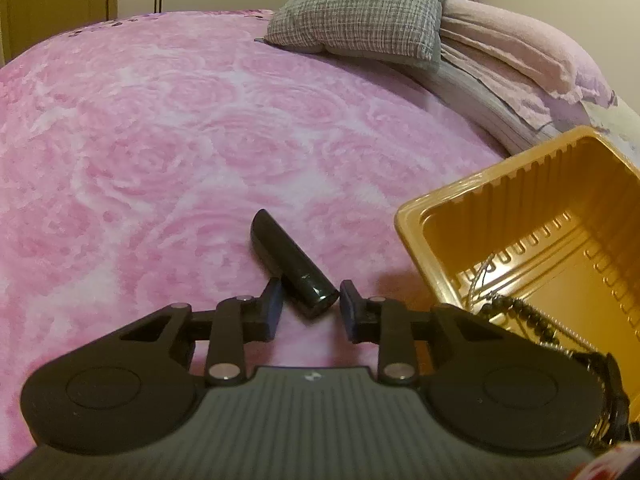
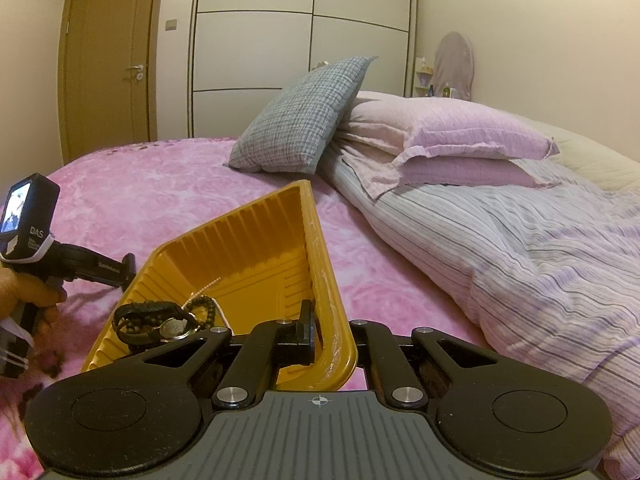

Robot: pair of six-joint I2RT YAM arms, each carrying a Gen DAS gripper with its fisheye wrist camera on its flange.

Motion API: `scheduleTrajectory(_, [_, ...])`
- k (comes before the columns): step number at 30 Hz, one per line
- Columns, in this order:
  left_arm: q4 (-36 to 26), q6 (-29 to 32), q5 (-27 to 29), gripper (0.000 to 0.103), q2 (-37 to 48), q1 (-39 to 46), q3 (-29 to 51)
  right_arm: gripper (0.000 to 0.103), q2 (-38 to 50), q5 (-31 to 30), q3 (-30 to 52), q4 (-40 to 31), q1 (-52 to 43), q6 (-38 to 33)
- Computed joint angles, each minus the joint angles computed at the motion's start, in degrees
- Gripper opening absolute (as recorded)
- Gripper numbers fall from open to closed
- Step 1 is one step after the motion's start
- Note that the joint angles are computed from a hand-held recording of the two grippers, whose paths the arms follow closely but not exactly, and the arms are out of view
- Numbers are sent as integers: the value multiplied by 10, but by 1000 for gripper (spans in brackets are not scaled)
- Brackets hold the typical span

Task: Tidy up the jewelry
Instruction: 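Move the left gripper to the black tube and close on it, then lift the black tube into the orange tray and open the left gripper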

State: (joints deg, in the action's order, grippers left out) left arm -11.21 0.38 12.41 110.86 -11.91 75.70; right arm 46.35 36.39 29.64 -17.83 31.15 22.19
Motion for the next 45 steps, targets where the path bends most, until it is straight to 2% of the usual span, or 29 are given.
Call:
scheduleTrajectory(4, [-11,37,9,26,-24,19,-17,6,2,-1,1,1,-1,0])
scheduleTrajectory(11, [-18,131,40,26,-101,79,-94,6,0,2,1,3,3,0])
scheduleTrajectory(18, [-42,200,31,26,-163,115,-155,6,1,12,3,0,14,4])
scheduleTrajectory(23, [-2,144,27,35,-179,123,-186,6,4,17,6,-2,18,5])
scheduleTrajectory(29, [24,88,6,35,-153,112,-174,6,7,19,8,-3,19,3])
scheduleTrajectory(31, [20,86,-3,35,-149,108,-168,6,8,17,9,-3,16,2])
scheduleTrajectory(33, [12,89,-6,26,-148,106,-162,5,8,17,9,-3,16,2])
scheduleTrajectory(35, [9,91,-16,22,-149,102,-161,5,7,15,8,0,15,0])
scheduleTrajectory(45, [-20,107,3,20,-177,116,-163,6,6,13,8,3,14,-3])
